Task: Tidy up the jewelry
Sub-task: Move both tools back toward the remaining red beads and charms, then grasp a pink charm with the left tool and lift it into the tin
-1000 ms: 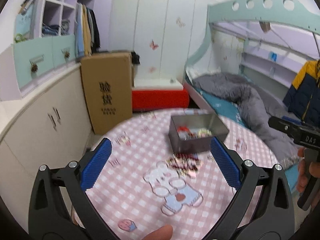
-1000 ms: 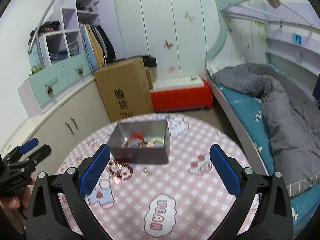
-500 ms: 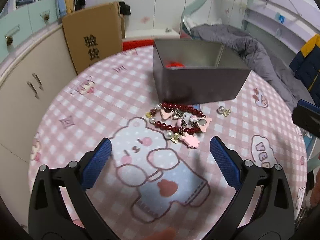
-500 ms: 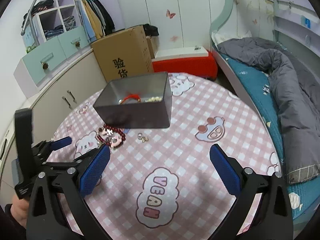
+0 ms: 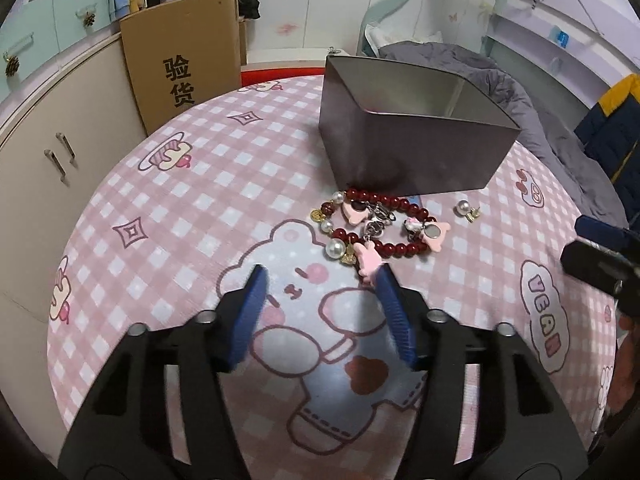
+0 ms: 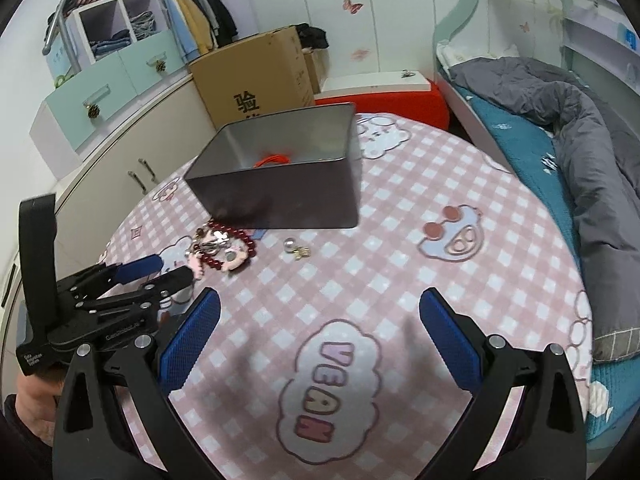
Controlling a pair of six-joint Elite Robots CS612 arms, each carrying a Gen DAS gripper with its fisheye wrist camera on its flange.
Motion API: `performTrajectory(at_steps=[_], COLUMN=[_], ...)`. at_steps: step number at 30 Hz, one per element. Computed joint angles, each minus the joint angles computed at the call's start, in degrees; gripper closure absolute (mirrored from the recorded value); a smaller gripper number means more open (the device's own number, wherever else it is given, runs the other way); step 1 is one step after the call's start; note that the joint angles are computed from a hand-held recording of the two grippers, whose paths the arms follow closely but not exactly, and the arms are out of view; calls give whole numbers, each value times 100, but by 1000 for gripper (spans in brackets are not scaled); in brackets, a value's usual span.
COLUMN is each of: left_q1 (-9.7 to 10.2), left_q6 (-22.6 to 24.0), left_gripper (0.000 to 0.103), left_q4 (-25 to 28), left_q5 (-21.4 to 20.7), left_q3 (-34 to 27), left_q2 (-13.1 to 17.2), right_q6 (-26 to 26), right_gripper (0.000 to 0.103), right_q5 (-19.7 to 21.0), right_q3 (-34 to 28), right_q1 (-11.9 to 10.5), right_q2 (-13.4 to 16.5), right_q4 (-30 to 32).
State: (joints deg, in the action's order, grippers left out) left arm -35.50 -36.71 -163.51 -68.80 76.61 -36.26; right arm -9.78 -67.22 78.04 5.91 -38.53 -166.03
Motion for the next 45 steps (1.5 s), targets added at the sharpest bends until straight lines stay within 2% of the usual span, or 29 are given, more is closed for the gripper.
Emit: performTrajectory(at_steps=[4, 6, 7, 8, 9, 11, 12, 14, 18, 23, 28, 29, 31, 33, 38, 41, 42, 45], left_q1=[4, 32, 41, 51, 66, 98, 107, 134, 140, 135, 128, 127, 124, 115, 97, 87, 84, 80], left_q6=[118, 188, 232, 300, 345, 410, 427, 414, 406, 349, 241, 245, 263, 282, 324, 322, 319, 333], left_gripper=[34, 37, 48, 54, 72, 79, 87, 87, 87, 87, 87, 87, 87, 87, 87, 87, 87, 87], left_q4=[-69, -158, -211, -287, -359, -492, -528, -688, -854, -1064, -1290, -1339, -1432, -1530, -1687, -1714, -1719, -1741], left_q5=[31, -93, -128, -195, -281, -468, -512, -656, -689, -612, -502, -484, -459, -444, -430, -425, -422, -410], left_q3=[-79, -114, -119, -117, -108, -61, -29, 97, 304, 576, 831, 867, 919, 956, 997, 1000, 999, 994], left_q2=[60, 102, 115, 119, 120, 109, 97, 50, -41, -173, -313, -338, -373, -397, -421, -424, -424, -427], right_q6=[-117, -128, -129, -125, -120, -120, -131, -146, -218, -386, -375, -355, -379, -386, -649, -807, -851, -983], right_gripper=[7, 7, 7, 7, 7, 7, 7, 7, 7, 7, 10, 12, 30, 40, 59, 80, 84, 84], right_q5=[12, 11, -1, -11, -18, -17, -23, -20, 34, 205, 177, 131, 59, 24, 28, 119, 130, 170], right_q3=[-1, -2, -3, -1, 0, -1, -1, 7, -10, -78, -199, -259, -408, -573, -856, -869, -864, -775], right_q1=[46, 49, 51, 54, 56, 60, 66, 78, 120, 194, 268, 280, 304, 319, 354, 352, 356, 351], right_q2=[-11, -14, -14, -12, -10, -5, -4, -3, 11, 51, 160, 202, 288, 378, 525, 535, 527, 479], right_q4=[55, 85, 96, 102, 116, 142, 161, 173, 269, 439, 360, 332, 372, 419, 693, 696, 713, 652])
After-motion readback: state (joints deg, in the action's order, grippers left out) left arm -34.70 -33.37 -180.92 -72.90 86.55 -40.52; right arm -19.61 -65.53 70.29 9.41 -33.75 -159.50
